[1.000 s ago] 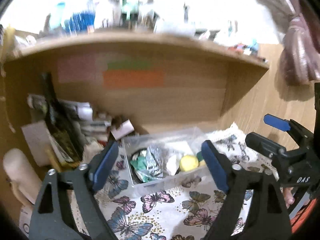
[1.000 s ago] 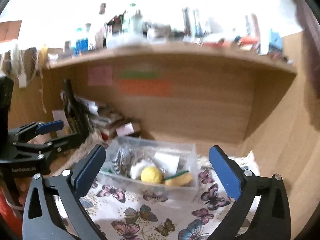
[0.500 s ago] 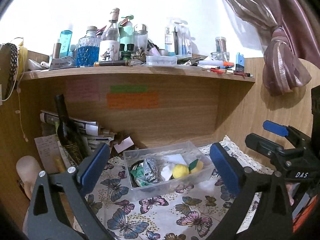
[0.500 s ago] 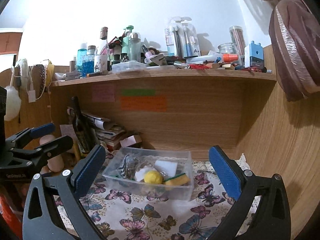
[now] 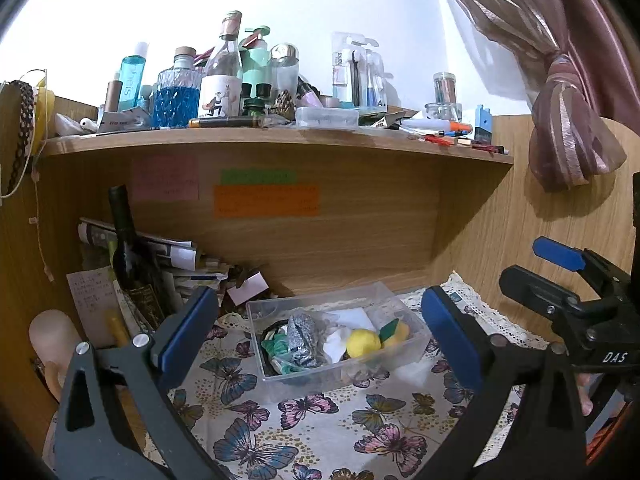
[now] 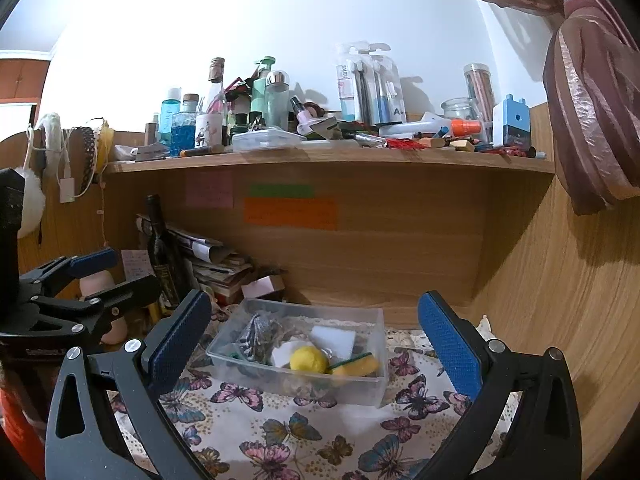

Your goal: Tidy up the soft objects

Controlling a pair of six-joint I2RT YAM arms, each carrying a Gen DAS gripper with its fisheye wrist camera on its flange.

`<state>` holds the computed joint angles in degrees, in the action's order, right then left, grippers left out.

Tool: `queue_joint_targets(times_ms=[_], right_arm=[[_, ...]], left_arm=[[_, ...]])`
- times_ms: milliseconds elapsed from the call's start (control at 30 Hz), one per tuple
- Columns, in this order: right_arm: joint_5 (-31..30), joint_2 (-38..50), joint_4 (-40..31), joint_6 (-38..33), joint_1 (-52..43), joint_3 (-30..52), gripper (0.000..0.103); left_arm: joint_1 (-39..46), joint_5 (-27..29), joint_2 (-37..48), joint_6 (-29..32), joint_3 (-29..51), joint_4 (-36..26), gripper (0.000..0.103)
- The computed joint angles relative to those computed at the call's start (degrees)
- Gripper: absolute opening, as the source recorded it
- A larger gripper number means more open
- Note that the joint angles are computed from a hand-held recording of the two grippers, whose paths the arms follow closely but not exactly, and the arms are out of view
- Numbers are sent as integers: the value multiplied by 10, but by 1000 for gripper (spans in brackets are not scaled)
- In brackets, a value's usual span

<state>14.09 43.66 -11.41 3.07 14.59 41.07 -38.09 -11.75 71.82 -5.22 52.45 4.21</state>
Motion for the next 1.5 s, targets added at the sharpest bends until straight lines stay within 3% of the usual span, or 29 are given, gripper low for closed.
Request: queue_joint_targets(times_ms=[833,1500], right_arm=[[-12,1,-2,15,-17,-4,103],[2,-3,-5,17,-2,-4,103]], left_arm=[[8,8,9,-3,0,9,103],[-10,-21,-1,3,-10,30,103]])
